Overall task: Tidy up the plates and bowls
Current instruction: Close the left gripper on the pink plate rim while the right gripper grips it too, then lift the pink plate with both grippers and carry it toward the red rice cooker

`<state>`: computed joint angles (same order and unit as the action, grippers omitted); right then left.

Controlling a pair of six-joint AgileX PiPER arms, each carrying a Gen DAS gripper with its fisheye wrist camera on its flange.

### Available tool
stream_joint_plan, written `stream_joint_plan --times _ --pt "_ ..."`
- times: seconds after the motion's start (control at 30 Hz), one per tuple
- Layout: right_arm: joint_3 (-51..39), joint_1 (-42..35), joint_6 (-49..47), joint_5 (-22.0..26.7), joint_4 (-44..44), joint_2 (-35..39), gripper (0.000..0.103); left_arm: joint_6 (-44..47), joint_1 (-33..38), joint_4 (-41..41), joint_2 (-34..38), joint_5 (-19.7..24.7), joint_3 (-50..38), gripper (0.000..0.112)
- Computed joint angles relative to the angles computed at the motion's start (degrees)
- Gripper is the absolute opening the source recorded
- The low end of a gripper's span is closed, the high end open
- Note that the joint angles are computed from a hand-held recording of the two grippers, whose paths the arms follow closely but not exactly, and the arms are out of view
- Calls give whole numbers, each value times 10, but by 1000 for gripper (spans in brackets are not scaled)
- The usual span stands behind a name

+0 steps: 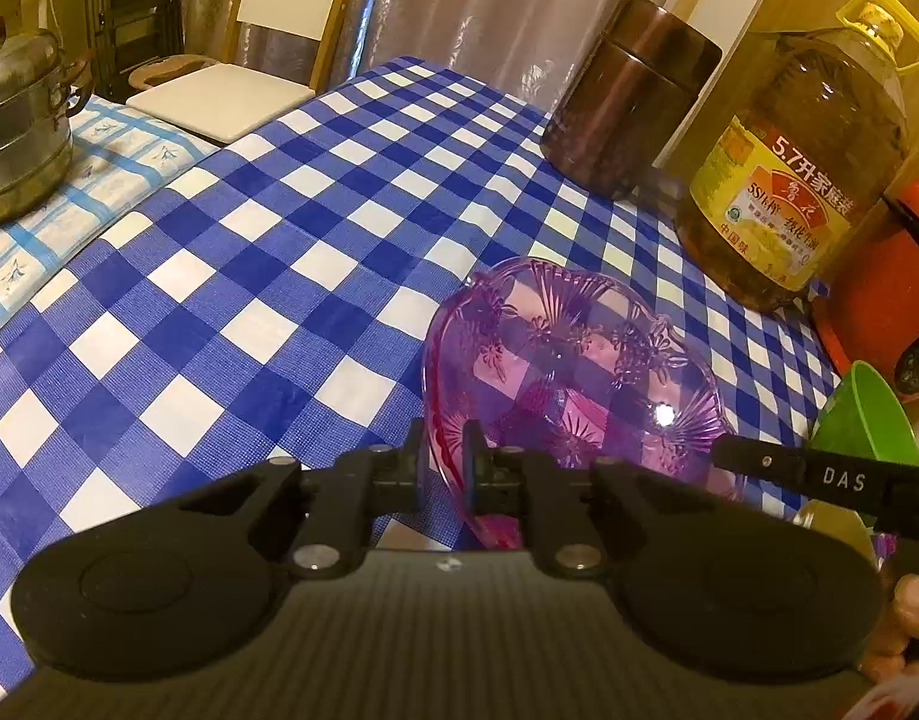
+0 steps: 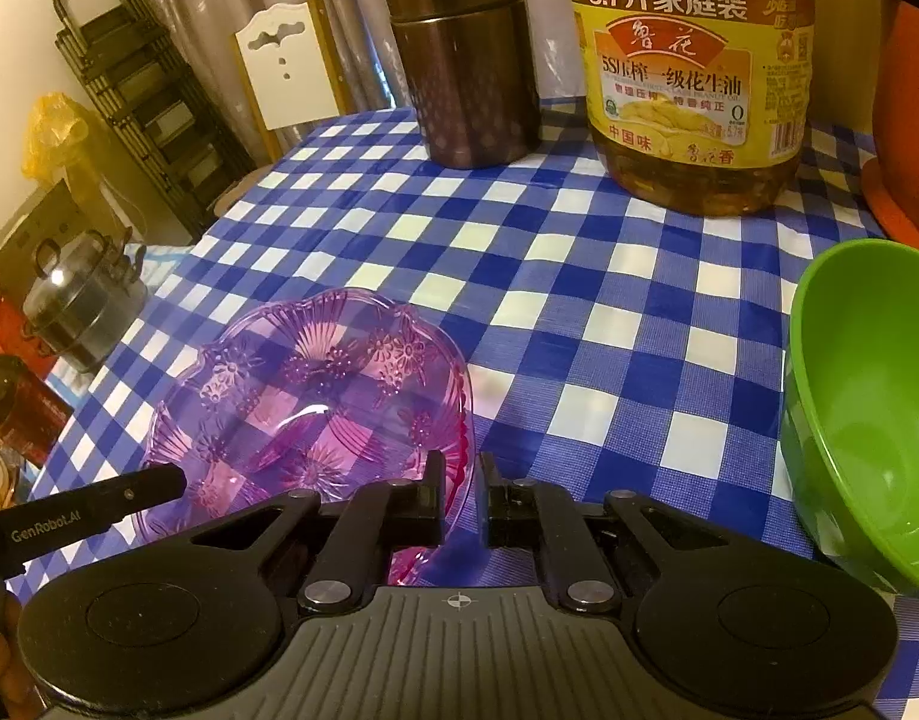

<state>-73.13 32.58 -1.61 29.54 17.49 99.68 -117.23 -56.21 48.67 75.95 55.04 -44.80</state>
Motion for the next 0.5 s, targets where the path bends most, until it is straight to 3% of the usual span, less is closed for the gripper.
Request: stream_joint_plan --times 0.5 --pt "35 -18 -9 -3 32 -76 9 9 -51 19 -15 77 -58 9"
